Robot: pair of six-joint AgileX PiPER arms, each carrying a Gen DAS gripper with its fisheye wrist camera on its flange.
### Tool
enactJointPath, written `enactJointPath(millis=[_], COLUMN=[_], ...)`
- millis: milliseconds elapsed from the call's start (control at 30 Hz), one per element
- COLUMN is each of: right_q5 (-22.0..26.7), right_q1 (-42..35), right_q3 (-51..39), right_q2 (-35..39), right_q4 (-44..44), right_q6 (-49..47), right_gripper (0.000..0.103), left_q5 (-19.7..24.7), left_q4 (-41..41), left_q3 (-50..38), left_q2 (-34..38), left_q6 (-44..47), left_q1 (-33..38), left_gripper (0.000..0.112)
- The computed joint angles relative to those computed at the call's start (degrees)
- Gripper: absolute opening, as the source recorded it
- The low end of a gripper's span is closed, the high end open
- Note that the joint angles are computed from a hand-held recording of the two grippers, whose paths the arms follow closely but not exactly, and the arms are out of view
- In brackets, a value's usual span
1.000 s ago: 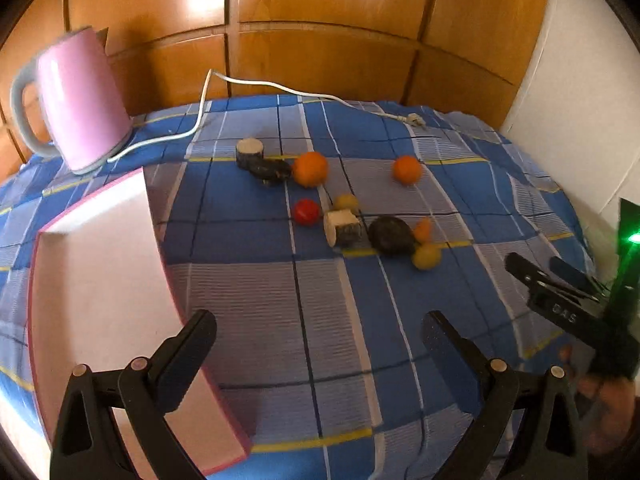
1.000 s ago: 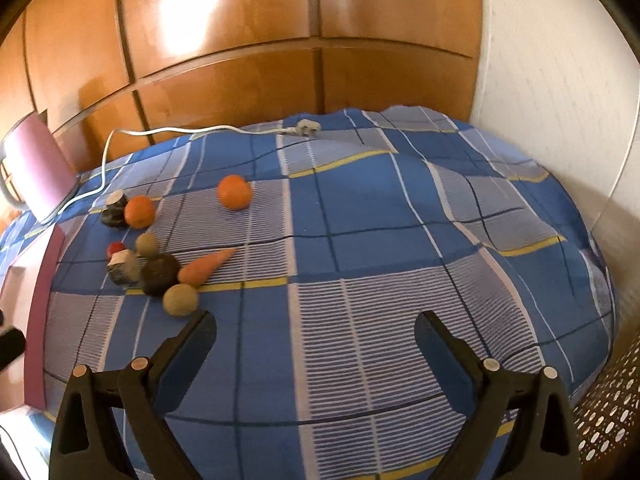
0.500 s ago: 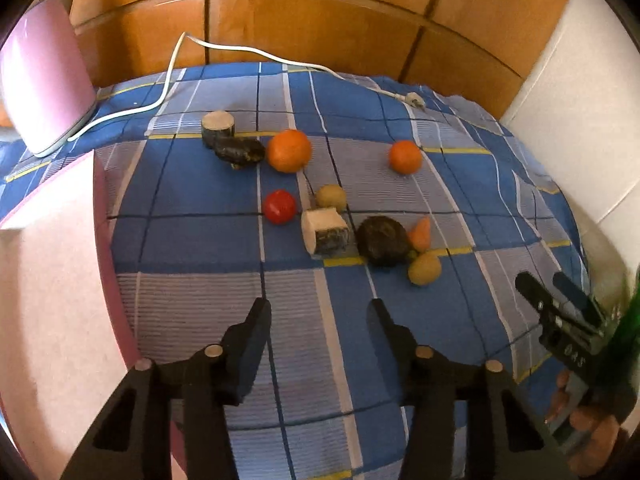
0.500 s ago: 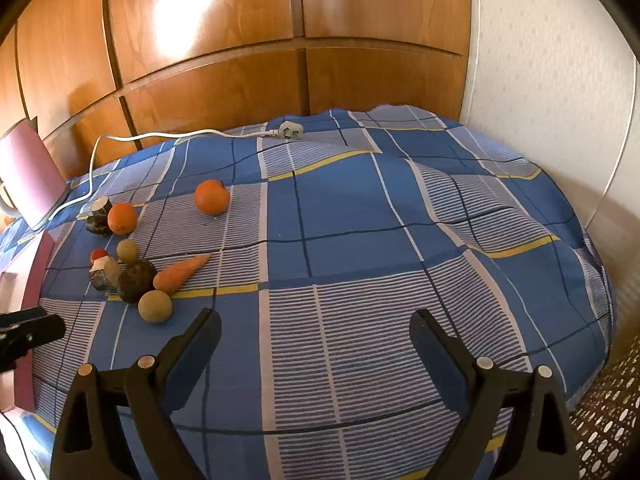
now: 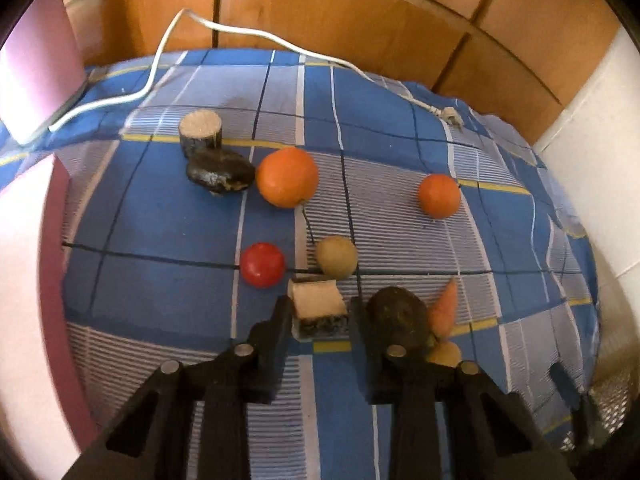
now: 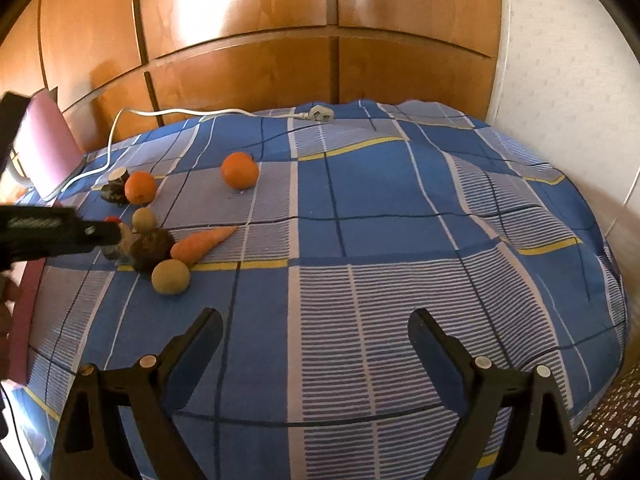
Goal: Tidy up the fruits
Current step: 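Carry the dark cube into the tray and open the left gripper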
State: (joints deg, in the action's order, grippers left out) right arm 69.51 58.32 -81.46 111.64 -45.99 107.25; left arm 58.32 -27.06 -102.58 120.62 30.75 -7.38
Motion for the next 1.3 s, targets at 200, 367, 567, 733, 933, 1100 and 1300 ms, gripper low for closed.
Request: enactJointPath(millis=[200, 367, 567, 733, 933, 1100, 1300], right_q5=[-3.1, -5.0, -3.2, -3.1, -2.8, -1.7, -0.8], right_q1=[-0.5, -0.7, -0.5, -0.3, -1.1, -1.5, -1.7], right_q3=[2.1, 4.3, 2.6, 2.8, 1.1, -0.4, -1.7], right_q2=[-0.4, -0.8, 0.7, 0.9, 1.7, 2.3, 2.9], right_q4=[0.5, 1.1, 1.2, 0.9, 2.6, 4.1, 5.2], right_q6=[1.4, 3.4, 1.6, 2.3, 0.2, -1.0, -2.1], right_gripper=[0.085, 0.083, 0.083, 0.085, 0.088, 0.088, 0.088], left_q5=[-0.5, 3.9, 2.4, 1.9, 0.3, 0.5, -2.6], left_q4=[-7.7, -13.0, -12.8, -7.5, 1.1, 2.8, 0.7], left_q3=[6.6, 8.6, 6.6, -4.2, -15.4, -19.3, -14.6], left_q2=[-5.1, -8.1, -8.5, -1.5, 6.9, 10.9, 8.7], left_q6=[7.7, 13.5, 16.5, 10.1, 4.0, 2.1, 3.9], left_q1=[4.9, 12.0, 19.0, 23.1, 24.5, 25.8, 27.0], left_gripper=[0.028, 0.028, 0.028, 0.028, 0.028, 0.028, 0.028])
